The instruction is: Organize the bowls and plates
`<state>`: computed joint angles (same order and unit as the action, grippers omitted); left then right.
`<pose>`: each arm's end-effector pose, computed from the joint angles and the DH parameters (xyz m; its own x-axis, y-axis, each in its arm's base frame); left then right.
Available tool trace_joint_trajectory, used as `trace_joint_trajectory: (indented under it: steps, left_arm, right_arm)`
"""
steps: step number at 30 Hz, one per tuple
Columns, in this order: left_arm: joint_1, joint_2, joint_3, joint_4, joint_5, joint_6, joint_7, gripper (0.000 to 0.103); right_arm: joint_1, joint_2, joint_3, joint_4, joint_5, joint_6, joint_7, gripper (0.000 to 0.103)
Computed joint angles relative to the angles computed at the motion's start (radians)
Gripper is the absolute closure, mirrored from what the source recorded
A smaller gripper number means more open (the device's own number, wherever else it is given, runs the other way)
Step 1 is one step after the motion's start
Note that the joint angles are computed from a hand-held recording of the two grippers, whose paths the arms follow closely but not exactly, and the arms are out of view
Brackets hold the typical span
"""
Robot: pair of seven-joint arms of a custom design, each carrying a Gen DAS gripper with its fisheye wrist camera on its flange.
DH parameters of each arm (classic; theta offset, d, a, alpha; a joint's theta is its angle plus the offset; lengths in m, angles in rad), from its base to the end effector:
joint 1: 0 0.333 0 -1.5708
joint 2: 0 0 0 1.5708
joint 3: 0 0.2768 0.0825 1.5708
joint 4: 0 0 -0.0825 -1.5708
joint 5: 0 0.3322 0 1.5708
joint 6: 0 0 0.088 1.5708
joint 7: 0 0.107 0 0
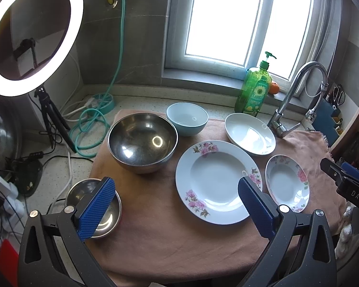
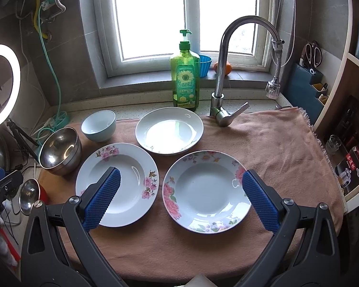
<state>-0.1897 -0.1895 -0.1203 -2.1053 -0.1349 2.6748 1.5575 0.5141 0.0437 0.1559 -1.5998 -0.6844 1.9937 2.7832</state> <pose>0.4829 -0.1548 0.5677 -0.2479 -0.9621 0.1131 -0.7248 0.1067 -0.6807 0.4580 0.3108 0.6076 -0.3525 -0.9357 -0.0177 -0.6867 0.2715 -0.6744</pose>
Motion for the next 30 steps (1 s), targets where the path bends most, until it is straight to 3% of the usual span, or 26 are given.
trace_joint_trajectory:
  steps: [30]
  left_arm:
    - [-0.007,-0.007,0.001,0.001,-0.009,-0.003,-0.003,0.001]
  right_arm:
    - [0.001,-0.002,0.002,-0.003,0.005,0.004,0.01,0.0]
